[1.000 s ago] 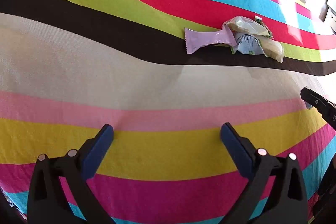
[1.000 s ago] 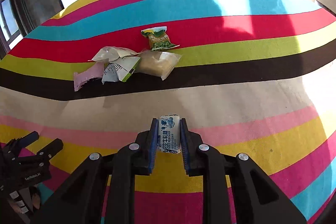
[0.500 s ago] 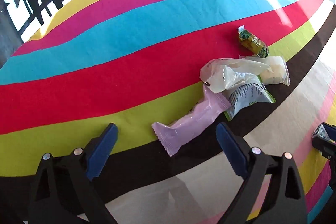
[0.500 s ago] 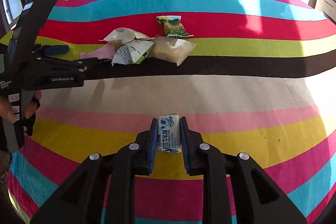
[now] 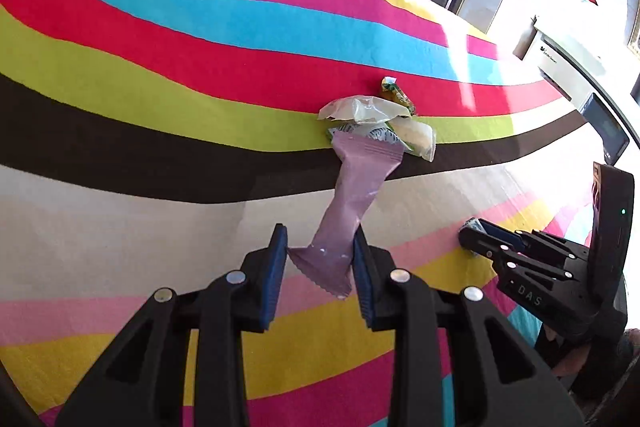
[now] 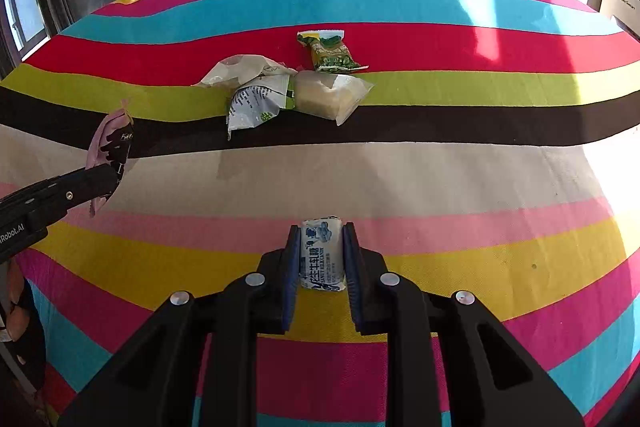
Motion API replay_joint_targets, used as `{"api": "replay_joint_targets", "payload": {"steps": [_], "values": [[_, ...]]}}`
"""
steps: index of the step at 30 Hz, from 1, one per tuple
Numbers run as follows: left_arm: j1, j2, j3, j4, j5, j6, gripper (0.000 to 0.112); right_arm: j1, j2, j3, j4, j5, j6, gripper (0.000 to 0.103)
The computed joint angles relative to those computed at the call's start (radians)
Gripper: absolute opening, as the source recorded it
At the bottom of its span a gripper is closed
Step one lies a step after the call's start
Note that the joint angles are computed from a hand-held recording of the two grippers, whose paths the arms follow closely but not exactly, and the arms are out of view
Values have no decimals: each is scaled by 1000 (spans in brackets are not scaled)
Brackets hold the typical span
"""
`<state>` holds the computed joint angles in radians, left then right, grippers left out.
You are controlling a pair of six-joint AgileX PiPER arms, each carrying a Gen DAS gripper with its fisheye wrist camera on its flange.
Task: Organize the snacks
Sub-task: 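Grasp the pink wrapped snack with the left tool while the right tool holds its packet, then lift and carry the blue-and-white packet and pink snack over to the white bin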
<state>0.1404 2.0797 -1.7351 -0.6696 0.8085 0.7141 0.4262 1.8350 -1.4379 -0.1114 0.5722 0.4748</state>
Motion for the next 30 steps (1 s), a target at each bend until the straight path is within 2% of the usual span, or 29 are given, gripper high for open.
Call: {"api": "replay_joint_targets", "payload": {"steps": [2, 4, 12, 15, 24, 26, 28, 30], "values": [[-11, -61, 114, 6, -91, 20, 32, 2, 2, -3, -6, 2, 4, 22], [-25, -98, 173, 11, -148, 26, 32, 1, 0, -1, -4, 2, 3, 22], [-72, -254, 363, 142, -297, -66, 32, 2, 2, -4, -8, 5, 4, 21], [-82, -295, 427, 176, -311, -105, 32, 3, 1, -4, -13, 7, 7, 21], [-89, -388, 546, 170, -323, -77, 32, 25, 14, -28, -77, 38, 53, 21], [-89, -409, 562, 173, -320, -73, 32, 21, 3, -13, -65, 26, 50, 21], [-87, -429, 573, 184, -319, -75, 32, 40, -19, 10, -118, 35, 95, 21], [-89, -451, 598, 205, -336, -83, 32, 51, -70, 70, -92, -3, 82, 21]]}}
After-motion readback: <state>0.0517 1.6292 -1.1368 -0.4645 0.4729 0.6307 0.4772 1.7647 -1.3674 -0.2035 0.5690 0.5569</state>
